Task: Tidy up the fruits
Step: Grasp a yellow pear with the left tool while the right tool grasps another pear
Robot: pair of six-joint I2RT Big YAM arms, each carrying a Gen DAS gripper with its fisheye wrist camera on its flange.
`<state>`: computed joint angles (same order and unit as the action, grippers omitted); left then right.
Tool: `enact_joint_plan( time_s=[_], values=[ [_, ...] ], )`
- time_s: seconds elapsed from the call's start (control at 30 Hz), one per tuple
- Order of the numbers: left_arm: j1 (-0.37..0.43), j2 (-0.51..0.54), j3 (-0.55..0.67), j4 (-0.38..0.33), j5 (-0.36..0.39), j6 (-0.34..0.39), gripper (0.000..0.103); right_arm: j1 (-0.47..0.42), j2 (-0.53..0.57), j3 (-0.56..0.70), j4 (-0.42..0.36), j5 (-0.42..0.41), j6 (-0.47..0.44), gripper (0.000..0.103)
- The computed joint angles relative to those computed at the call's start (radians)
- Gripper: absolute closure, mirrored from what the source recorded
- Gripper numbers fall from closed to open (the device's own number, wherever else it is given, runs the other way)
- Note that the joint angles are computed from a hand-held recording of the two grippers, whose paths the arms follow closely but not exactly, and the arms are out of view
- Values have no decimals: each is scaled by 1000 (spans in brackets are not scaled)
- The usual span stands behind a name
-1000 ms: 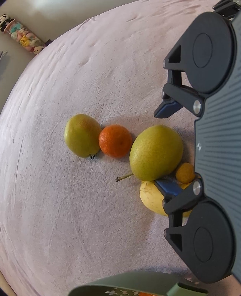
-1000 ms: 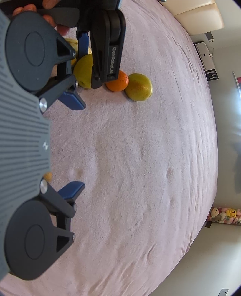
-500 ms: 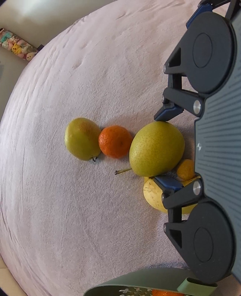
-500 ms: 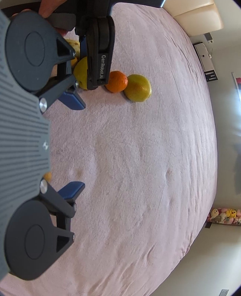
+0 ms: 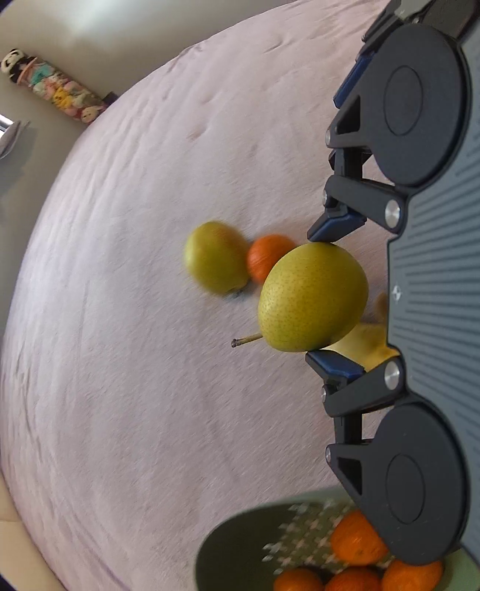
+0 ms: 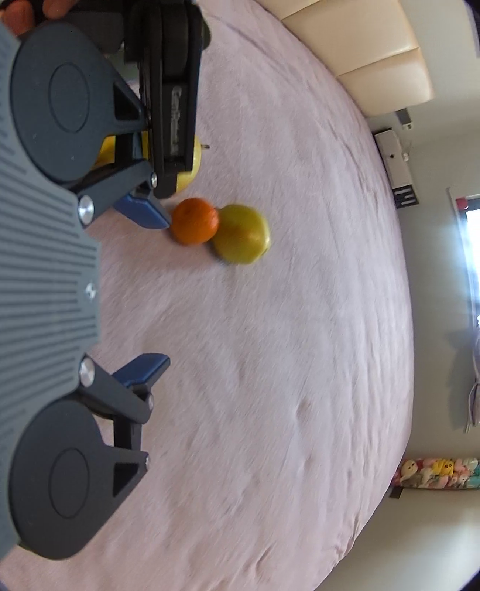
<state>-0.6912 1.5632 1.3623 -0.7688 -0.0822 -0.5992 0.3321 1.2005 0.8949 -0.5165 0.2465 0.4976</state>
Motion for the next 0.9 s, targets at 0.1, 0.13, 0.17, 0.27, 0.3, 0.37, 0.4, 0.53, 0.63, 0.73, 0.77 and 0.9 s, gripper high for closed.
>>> enact_joint_plan(
  time_s=[0.1, 0.13, 0.17, 0.27, 0.3, 0.37, 0.4, 0.53, 0.63, 0.73, 0.77, 0.9],
  values=[
    [16, -7, 7, 10, -23, 12, 30, -29, 42, 19, 46, -59, 17, 31],
    [21, -8, 11, 13, -32, 16, 30, -38, 61, 28, 60, -78, 23, 31],
    [26, -8, 14, 16, -38, 21, 30, -45, 79, 36, 73, -92, 30, 31],
    [40, -3, 30, 11, -56, 41, 30, -64, 136, 64, 113, -132, 50, 31],
    [45, -1, 34, 10, -61, 48, 30, -70, 157, 72, 137, -151, 61, 31],
    [55, 2, 41, 8, -71, 54, 30, -79, 196, 96, 160, -178, 77, 31],
    [61, 4, 44, 6, -72, 56, 30, -82, 216, 111, 167, -192, 78, 31],
    [77, 12, 54, 2, -69, 60, 30, -85, 302, 174, 183, -212, 58, 31],
    [82, 16, 57, -2, -68, 65, 30, -86, 361, 219, 181, -209, 58, 31],
    [90, 16, 54, 0, -64, 65, 30, -92, 405, 250, 172, -213, 62, 31],
    [92, 16, 54, 1, -64, 65, 30, -95, 414, 254, 177, -221, 64, 30],
    [93, 17, 52, 1, -66, 61, 30, -97, 434, 274, 176, -233, 62, 32]
  ],
)
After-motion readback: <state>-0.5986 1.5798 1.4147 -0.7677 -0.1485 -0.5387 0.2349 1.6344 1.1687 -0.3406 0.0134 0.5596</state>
